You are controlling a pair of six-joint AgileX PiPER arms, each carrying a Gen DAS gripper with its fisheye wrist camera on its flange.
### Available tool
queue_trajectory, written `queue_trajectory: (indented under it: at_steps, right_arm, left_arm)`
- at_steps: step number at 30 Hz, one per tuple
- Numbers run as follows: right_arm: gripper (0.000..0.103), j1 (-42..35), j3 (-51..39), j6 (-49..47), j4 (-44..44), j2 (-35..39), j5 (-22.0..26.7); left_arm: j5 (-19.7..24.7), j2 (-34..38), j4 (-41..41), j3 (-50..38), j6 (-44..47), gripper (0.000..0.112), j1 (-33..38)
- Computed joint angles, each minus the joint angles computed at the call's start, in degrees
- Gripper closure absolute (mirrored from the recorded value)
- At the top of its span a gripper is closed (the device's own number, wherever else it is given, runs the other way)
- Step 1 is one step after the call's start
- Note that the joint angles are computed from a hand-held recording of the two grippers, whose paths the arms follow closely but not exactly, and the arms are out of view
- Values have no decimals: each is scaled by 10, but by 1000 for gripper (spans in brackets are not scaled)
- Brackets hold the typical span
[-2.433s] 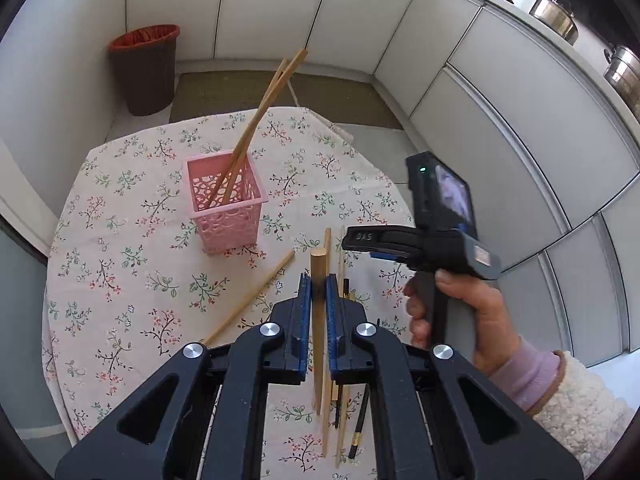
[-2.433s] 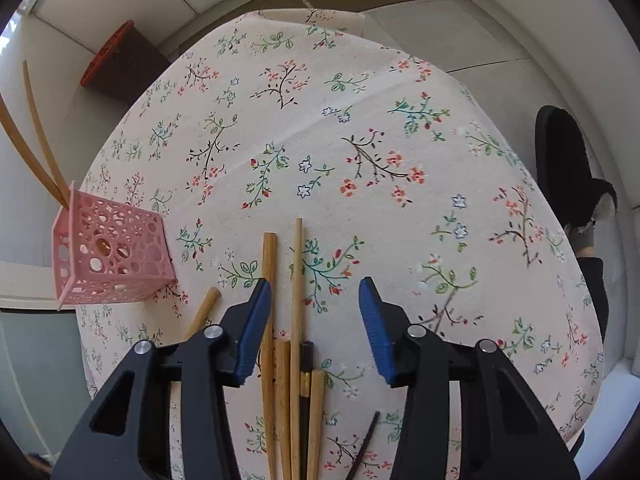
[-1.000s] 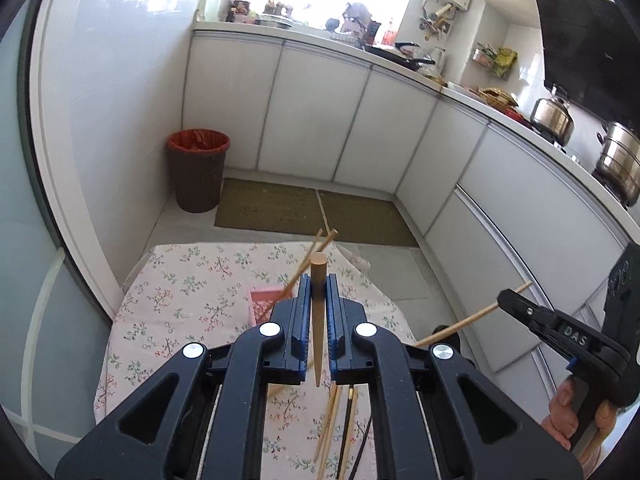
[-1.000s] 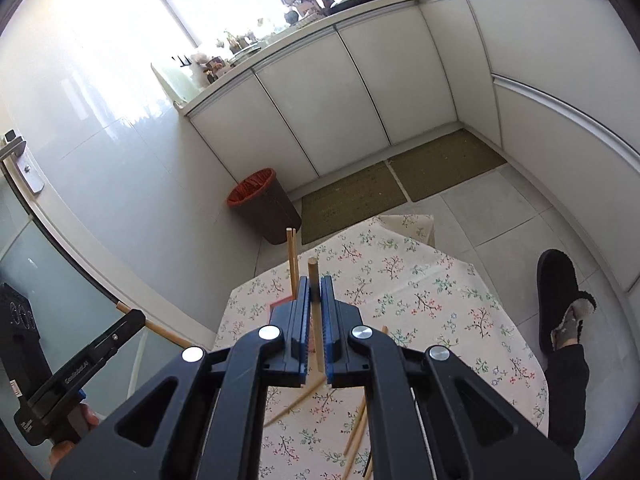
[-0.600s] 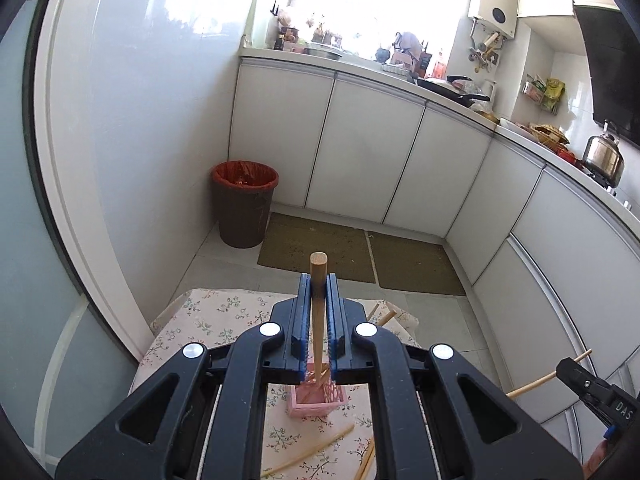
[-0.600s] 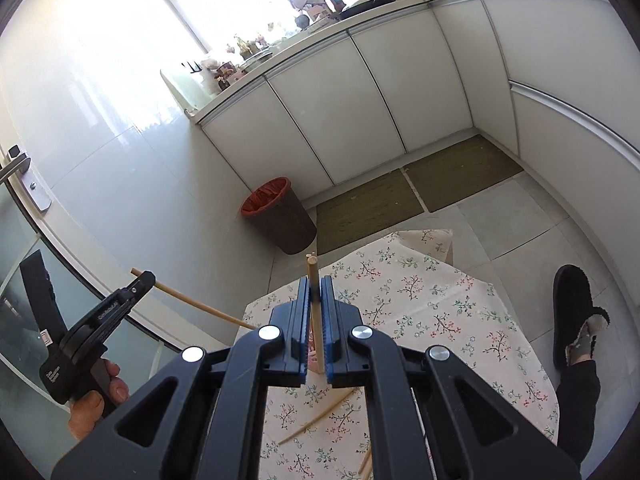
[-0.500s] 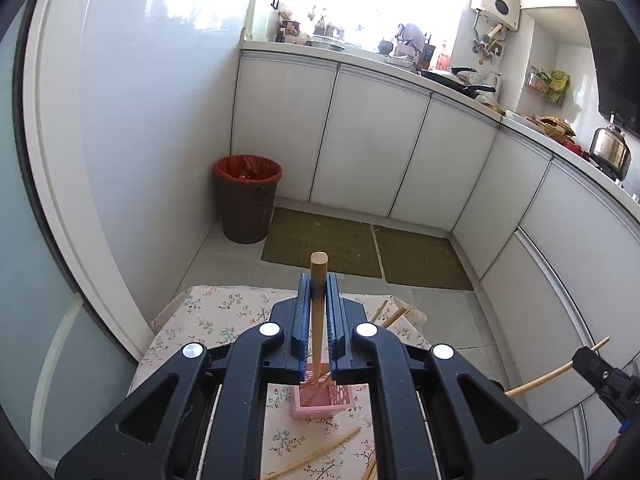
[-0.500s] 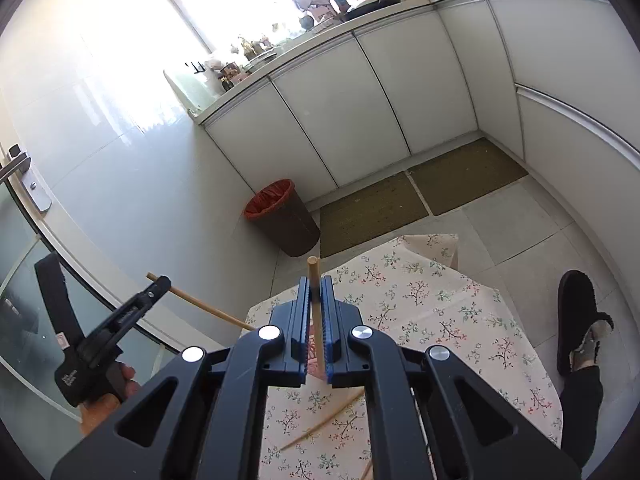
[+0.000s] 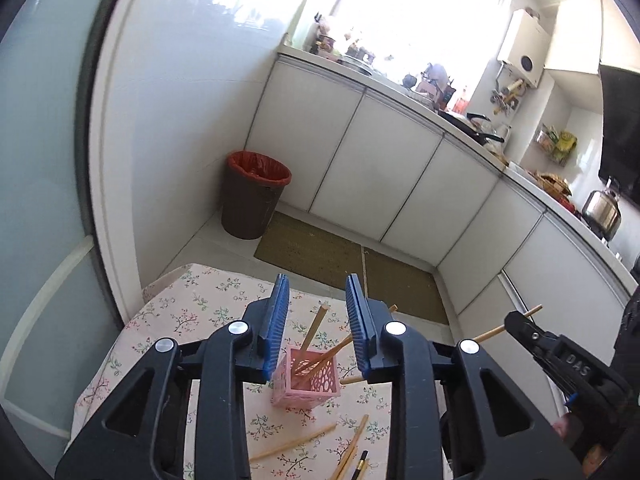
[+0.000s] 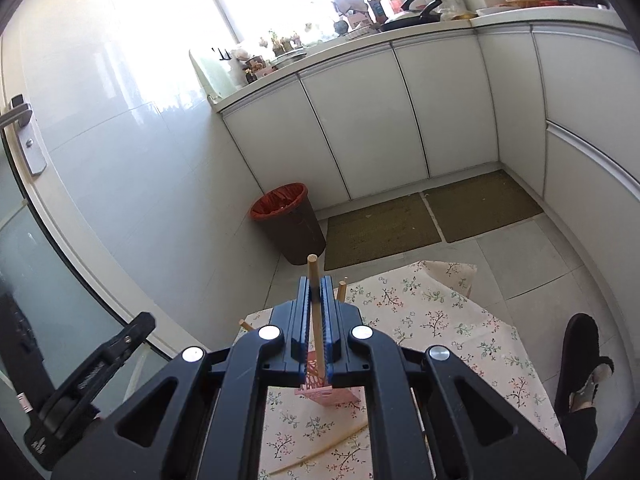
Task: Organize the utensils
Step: 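Carry the held chopstick with the left tool above the pink cup, then open the left tool to release the chopstick into the pink cup, then lower the left tool to the remaining sticks and close on one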
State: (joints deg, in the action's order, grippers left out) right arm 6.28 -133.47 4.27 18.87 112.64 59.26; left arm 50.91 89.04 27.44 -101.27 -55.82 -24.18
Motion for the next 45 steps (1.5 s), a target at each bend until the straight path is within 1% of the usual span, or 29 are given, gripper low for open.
queue_trajectory:
  at_steps: [2,4,7,8,10,12,18,20,21,22,23,25,26,29,31,32,33,34,36,39,45]
  right_arm:
    - [97,16,-7,3,-18,17,-11]
    - [97,34,3,9,-42,27,-29]
    - [97,54,41,9,-69,30,-74]
    - [97,58,45,9,-74,35,-80]
    - [94,62,51,10,-74,43,-88]
    - [94,62,41,12,-71,52,-78]
    - [94,65,105,13,-89,-4,-111]
    - [92,60,139,9,-85,-30,-121]
    - [90,57,158,8,-85,-44,-126]
    - [86,55,181,6,-85,-59,-135]
    - [83,52,206,6,-87,-75,-145]
    - [65,46,254,11,-89,-105,-165]
    - [62,43,275,17,-93,-118,-175]
    - [48,34,331,27,-105,-152,-200]
    - [27,29,369,48,-126,-173,-220]
    - [22,22,390,48,-123,-184,-232]
    - [16,15,409,47,-116,-193,-242]
    - [12,6,424,41,-106,-199,-247]
    - [9,-11,444,19,-81,-205,-243]
    - [7,-38,477,-17,-44,-214,-237]
    - [7,-105,558,-93,41,-236,-221]
  left_arm:
    - [-1,-13,4,20,-11,82,1]
    - [6,-12,-7,22,3,79,5]
    - [16,-8,-6,27,12,78,8]
    - [15,-7,-11,30,16,76,11]
    - [12,-9,-19,39,22,71,17]
    - [16,-11,-8,44,20,69,15]
    - [27,-9,-25,39,40,69,18]
    - [33,-7,-25,32,45,65,14]
    - [38,-7,-16,30,43,57,7]
    - [42,-5,-6,27,39,54,0]
    - [44,-5,6,28,34,54,-8]
    - [53,2,11,20,42,53,-19]
    - [57,6,10,17,48,53,-22]
    - [72,21,11,7,60,41,-35]
    - [90,39,7,-8,82,34,-44]
    - [100,49,2,-18,96,32,-48]
    - [108,59,-5,-27,110,27,-51]
    - [112,65,-8,-30,118,22,-54]
    - [119,78,-11,-34,135,19,-62]
    - [133,103,-26,-51,171,17,-68]
    - [145,146,-89,-75,229,17,-62]
